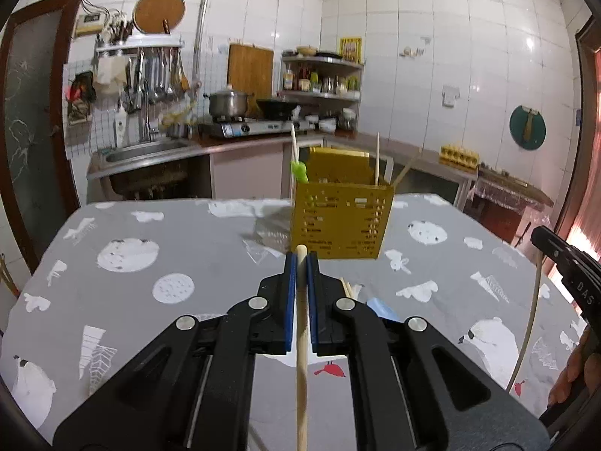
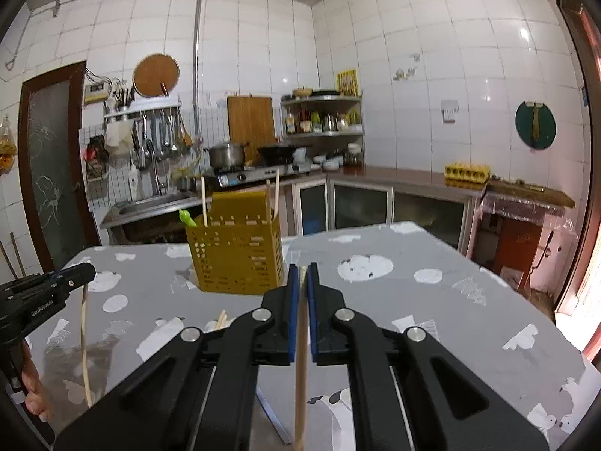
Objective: Organize utensils
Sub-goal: 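Lift both held chopsticks and carry them over the yellow caddy, then lower both chopsticks into the caddy and open both tools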
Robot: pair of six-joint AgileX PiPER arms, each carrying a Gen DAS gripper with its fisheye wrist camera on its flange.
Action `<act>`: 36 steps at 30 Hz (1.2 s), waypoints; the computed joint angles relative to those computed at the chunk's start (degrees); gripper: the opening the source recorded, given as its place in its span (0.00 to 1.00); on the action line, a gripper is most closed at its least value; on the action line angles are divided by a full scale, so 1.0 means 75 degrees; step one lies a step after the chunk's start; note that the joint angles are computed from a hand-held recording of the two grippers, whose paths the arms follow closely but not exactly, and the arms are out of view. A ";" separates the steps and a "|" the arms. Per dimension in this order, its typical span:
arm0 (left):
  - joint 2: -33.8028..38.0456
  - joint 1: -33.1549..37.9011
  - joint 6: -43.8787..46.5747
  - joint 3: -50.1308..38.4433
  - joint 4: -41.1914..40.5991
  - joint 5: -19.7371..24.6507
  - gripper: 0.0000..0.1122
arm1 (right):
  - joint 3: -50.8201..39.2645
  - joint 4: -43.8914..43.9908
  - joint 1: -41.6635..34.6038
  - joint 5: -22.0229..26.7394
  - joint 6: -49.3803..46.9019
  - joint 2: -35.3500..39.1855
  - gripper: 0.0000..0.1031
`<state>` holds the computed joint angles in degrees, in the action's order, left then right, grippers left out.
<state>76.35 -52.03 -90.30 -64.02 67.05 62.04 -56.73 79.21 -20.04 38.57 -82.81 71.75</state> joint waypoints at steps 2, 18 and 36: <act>-0.0124 -0.0128 -0.0115 -0.0001 0.0166 0.0089 0.04 | 0.0039 0.0208 -0.0118 0.0134 -0.0128 -0.0150 0.05; 0.0554 0.1038 0.1314 -0.2227 0.0380 -0.1029 0.04 | -0.2276 -0.0255 0.0745 -0.0034 0.1368 0.0611 0.05; 0.4550 0.3097 0.5208 -0.9485 -0.1358 -0.1906 0.04 | -0.8766 -0.3988 0.2726 -0.0685 0.6007 0.4269 0.05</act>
<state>110.48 -28.80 -51.24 -135.16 56.87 47.74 -122.48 49.29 0.41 33.43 -37.76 103.77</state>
